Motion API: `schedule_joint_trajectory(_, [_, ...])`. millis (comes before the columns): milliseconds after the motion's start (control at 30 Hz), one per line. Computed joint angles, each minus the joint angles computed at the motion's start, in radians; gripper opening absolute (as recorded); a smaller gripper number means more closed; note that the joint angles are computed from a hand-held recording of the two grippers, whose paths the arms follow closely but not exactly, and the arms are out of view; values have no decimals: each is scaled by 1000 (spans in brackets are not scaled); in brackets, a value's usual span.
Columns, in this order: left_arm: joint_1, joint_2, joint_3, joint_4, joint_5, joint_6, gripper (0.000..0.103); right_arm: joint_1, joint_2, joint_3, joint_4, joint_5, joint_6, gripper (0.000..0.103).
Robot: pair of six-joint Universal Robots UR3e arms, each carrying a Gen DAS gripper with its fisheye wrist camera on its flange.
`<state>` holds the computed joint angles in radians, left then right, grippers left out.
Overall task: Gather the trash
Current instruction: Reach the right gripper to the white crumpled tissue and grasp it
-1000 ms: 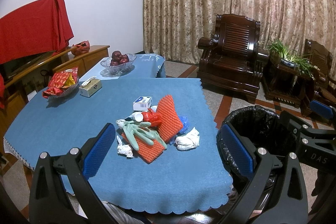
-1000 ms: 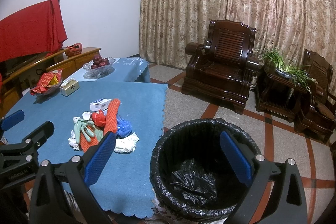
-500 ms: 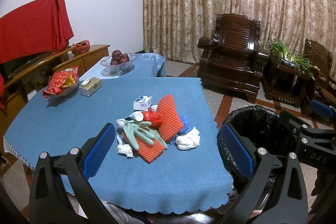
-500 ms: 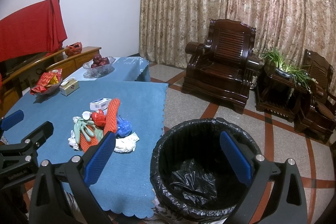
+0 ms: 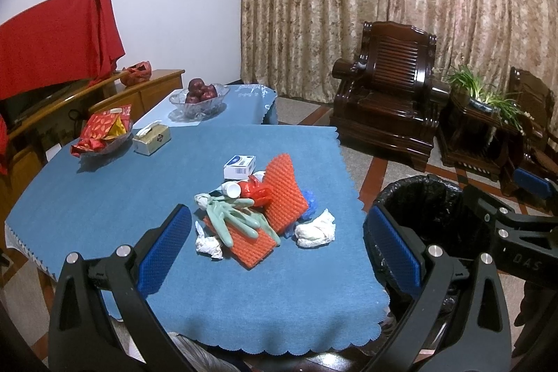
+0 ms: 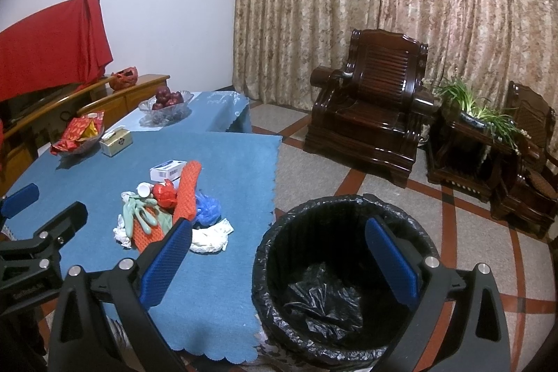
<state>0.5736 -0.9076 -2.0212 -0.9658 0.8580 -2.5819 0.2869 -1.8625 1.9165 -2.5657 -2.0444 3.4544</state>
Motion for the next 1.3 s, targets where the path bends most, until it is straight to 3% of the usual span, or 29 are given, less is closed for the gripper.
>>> schedule_joint_trajectory(100, [9,-27,-4,33,10,-18,98,5,35,-15,-18,3,-11,97])
schedule_joint_trajectory(267, [-37,-139,2,192,80,-95,98,-6,105,-34,-76,40,-40,97])
schedule_joint_trajectory(600, [-48,-459,-37,627,231,-140,98,-39,416,-109,-333,210,-129,96])
schedule_joint_trajectory(767, [-12,-577,-57,708,238,-140,98,-45,605,-199,-375,292,-146,85])
schedule_joint_trajectory(900, [-9,-655,-62,739,278,-144,98,-46,741,-276,-366,293,-147,81])
schedule_joint_trajectory(1300, [-102,-796,-20,776,342,-133,97,-84,899,-354,-330,301,-143,80])
